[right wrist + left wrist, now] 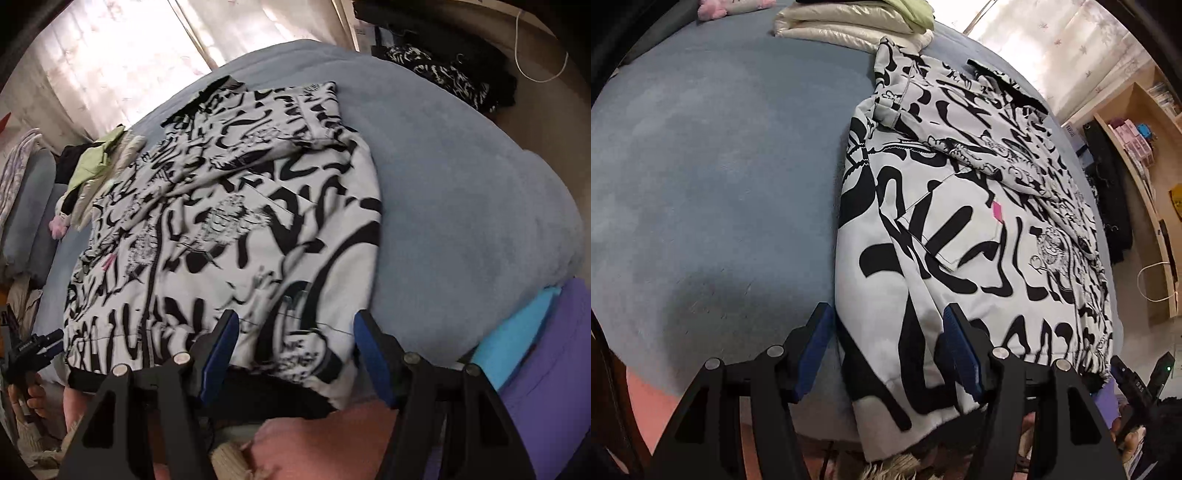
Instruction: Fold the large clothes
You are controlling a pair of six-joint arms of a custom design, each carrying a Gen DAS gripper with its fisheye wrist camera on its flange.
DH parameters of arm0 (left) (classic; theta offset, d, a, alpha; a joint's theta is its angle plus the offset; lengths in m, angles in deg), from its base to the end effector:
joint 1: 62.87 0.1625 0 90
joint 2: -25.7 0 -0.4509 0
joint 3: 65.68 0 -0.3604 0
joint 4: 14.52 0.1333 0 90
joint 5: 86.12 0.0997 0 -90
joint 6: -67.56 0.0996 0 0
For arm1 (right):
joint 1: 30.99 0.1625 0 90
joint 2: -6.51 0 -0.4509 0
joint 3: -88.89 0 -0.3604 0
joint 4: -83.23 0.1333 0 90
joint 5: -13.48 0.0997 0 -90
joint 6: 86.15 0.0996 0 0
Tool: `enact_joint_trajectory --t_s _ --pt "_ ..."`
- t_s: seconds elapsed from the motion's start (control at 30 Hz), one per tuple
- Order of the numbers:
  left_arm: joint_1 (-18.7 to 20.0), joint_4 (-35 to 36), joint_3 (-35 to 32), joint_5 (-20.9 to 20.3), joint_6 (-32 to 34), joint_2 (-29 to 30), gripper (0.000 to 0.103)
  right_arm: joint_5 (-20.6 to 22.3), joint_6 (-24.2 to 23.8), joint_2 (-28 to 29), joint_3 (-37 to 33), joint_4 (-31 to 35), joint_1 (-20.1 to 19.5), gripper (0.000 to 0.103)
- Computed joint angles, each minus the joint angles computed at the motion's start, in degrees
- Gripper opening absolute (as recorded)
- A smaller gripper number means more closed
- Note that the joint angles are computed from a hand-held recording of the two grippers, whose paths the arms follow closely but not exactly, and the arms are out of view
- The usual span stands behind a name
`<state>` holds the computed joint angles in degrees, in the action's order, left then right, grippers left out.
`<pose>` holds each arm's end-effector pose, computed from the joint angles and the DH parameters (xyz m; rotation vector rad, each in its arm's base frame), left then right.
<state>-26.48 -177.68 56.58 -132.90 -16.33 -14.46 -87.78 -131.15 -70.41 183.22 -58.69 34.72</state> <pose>-0.2679 -0.4478 0.0091 -0.5991 2.5212 -0.8829 -0.1362 -0.5786 0.4699 0.3882 -2.5665 0.5176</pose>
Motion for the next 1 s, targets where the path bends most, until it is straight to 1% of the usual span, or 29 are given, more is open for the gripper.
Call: enact_joint_trajectory --t_s 0.1,0.17,0.27,0.33,0.4,0.47,0.5,0.57,0.63,0.67,0.7,0.73,0.8,0.83,0.87,0.9,0.97,1.0 --pt "1.25 0.47 -1.37 -0.3 1.64 0.81 0.062 0.18 0.88 0.38 -1.2 1.01 -0.8 0.065" --pt "1.92 0.9 -2.44 -0.12 2.76 1.49 0.065 0.67 1.56 0.8 -2.51 2.68 -1.45 0.065" --pt "2.79 2.49 -4.4 0.61 4.33 2.58 0.071 2.62 2.54 1.45 -4.15 6.09 -2.54 0.065" --pt "3.32 3.45 -5.66 1.01 5.26 3.37 0.076 4.1 2.09 1.67 -4.26 6.93 -2.81 0.065" --pt "3.82 4.71 -7.17 1.73 6.38 4.37 0.078 5.75 1.32 2.01 -4.24 7.88 -2.91 0.065" --pt "4.28 5.62 -8.62 2.7 8.18 5.53 0.081 7.17 0.42 2.33 -3.51 7.04 -2.94 0.065" --pt "4.53 5.37 -9.16 3.25 9.33 6.19 0.082 7.24 0.18 2.73 -3.4 6.72 -2.87 0.065" --pt "4.93 4.09 -9.54 4.12 10.96 7.17 0.083 7.44 0.65 3.65 -3.78 6.5 -2.95 0.065" --pt "5.12 2.97 -9.71 5.14 11.06 7.96 0.082 9.29 2.14 4.43 -4.84 7.64 -3.57 0.065" --pt "5.05 3.29 -9.92 5.56 10.42 8.08 0.078 10.7 3.06 4.61 -5.14 7.99 -4.01 0.065" --pt "4.99 2.9 -9.96 5.61 10.71 8.15 0.058 11.49 3.44 4.56 -5.04 7.82 -4.21 0.065" --pt "4.98 0.61 -9.77 5.17 12.31 8.32 0.034 11.65 3.28 4.5 -4.86 7.42 -4.2 0.06" --pt "4.94 1.02 -10.27 5.06 10.65 8.09 0.018 11.91 2.21 4.18 -4.3 6.63 -4.05 0.038" --pt "4.87 0.8 -10.3 5.19 9.98 8.08 0.015 12.79 2.28 4.09 -4.66 7.45 -4.18 0.033" --pt "4.71 0.74 -10.11 5.49 8.8 7.9 0.013 13.93 2.79 4.0 -5.14 8.41 -4.32 0.022" --pt "4.41 1.52 -10.29 5.98 7.0 7.76 0.011 14.58 3.32 3.95 -5.46 8.98 -4.32 0.017" --pt "3.46 2.96 -10.18 7.33 4.61 7.3 0.01 15.84 4.18 3.44 -5.49 9.04 -4.01 0.015" --pt "2.65 5.16 -10.47 8.18 2.48 6.79 0.009 16.23 4.13 3.06 -5.08 8.48 -3.75 0.014"
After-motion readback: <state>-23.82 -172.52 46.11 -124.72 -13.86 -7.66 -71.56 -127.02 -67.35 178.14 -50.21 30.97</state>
